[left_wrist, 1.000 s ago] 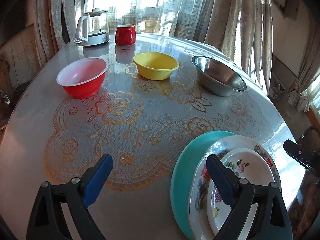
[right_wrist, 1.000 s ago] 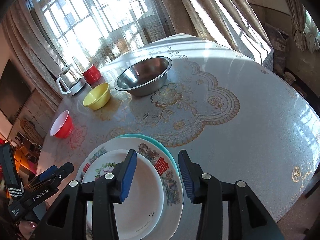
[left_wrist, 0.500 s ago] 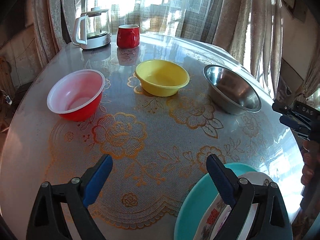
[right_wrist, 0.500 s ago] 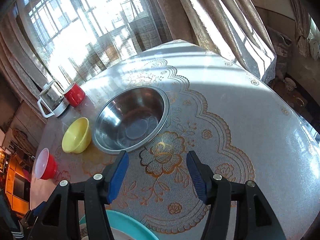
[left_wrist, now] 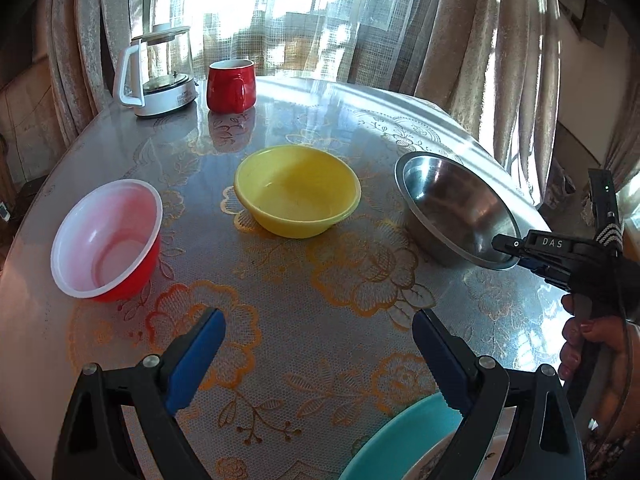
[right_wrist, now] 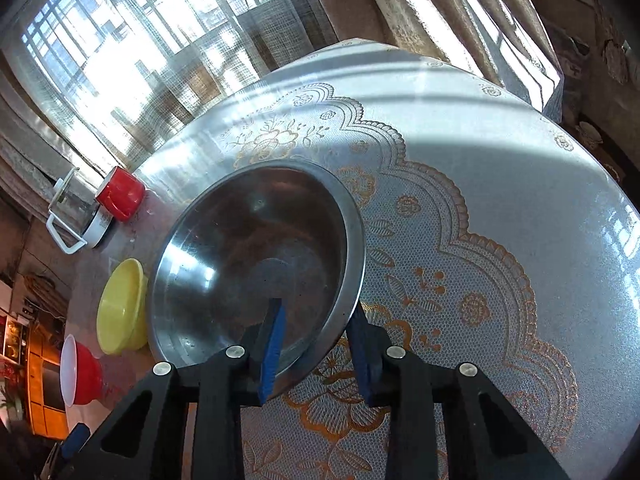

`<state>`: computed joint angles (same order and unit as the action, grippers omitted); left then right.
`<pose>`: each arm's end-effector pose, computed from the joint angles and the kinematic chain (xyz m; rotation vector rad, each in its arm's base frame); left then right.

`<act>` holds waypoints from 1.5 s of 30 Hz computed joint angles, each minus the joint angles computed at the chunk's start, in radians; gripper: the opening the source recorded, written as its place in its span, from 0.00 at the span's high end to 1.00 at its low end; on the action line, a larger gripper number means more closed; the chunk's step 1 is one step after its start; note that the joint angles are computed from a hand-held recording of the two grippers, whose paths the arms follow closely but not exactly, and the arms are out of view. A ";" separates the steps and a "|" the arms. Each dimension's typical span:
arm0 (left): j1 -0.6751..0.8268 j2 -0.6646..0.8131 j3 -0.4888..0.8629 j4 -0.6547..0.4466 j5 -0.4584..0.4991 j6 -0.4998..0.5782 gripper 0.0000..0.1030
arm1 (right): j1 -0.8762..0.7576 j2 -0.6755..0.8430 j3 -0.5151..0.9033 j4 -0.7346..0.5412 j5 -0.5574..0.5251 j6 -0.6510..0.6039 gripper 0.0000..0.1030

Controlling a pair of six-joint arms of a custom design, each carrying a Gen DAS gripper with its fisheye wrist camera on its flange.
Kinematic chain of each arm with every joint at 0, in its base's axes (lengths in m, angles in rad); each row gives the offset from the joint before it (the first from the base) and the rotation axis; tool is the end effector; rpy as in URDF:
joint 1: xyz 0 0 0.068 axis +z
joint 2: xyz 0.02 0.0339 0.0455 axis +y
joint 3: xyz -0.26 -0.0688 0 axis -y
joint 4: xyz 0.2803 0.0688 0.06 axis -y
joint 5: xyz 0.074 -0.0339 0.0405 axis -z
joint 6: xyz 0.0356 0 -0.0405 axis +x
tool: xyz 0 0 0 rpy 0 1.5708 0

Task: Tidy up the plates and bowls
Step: 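Move the right gripper to the steel bowl rim and close on it, then lift the steel bowl and carry it beside the plate stack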

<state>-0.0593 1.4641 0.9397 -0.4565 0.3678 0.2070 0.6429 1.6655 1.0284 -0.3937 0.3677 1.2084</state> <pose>0.3233 -0.0320 0.1945 0.4718 2.4587 -0.4076 0.2964 0.2060 0.1619 0.8267 2.3810 0.2752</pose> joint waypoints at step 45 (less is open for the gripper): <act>-0.147 0.072 0.009 0.029 -0.010 0.085 0.74 | 0.282 -0.100 -0.096 0.020 0.122 0.114 0.78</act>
